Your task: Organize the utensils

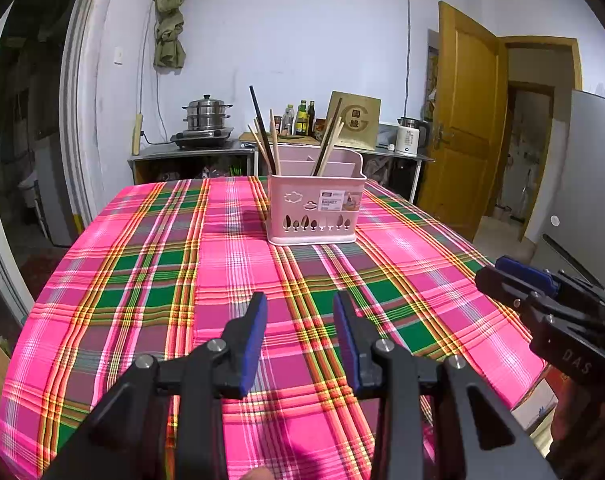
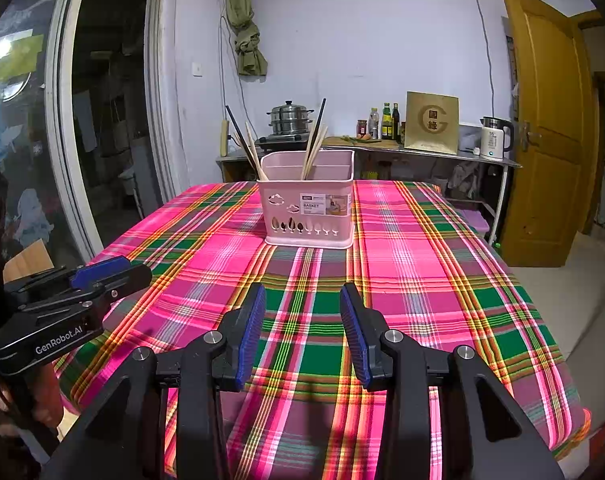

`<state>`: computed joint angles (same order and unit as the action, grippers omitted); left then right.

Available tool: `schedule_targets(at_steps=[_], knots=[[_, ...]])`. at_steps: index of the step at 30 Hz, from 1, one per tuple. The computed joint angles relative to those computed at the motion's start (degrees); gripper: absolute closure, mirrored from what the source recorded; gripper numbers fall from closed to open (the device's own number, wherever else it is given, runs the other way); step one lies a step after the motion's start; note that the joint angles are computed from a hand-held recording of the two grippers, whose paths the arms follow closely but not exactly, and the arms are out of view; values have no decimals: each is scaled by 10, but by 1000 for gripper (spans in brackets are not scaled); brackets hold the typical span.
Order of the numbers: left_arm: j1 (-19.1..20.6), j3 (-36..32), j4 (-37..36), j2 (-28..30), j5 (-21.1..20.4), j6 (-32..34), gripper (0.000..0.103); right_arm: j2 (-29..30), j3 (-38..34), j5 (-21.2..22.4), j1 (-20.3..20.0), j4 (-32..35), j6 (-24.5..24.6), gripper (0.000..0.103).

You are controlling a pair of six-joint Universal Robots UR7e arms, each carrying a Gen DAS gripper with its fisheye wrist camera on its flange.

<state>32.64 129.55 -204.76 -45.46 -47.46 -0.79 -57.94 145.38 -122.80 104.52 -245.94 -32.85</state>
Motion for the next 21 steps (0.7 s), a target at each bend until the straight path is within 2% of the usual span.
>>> schedule_targets(at_steps=[21], knots=[[-3, 0, 0, 2, 2, -3, 67, 0, 2, 1, -2, -3, 0, 64]])
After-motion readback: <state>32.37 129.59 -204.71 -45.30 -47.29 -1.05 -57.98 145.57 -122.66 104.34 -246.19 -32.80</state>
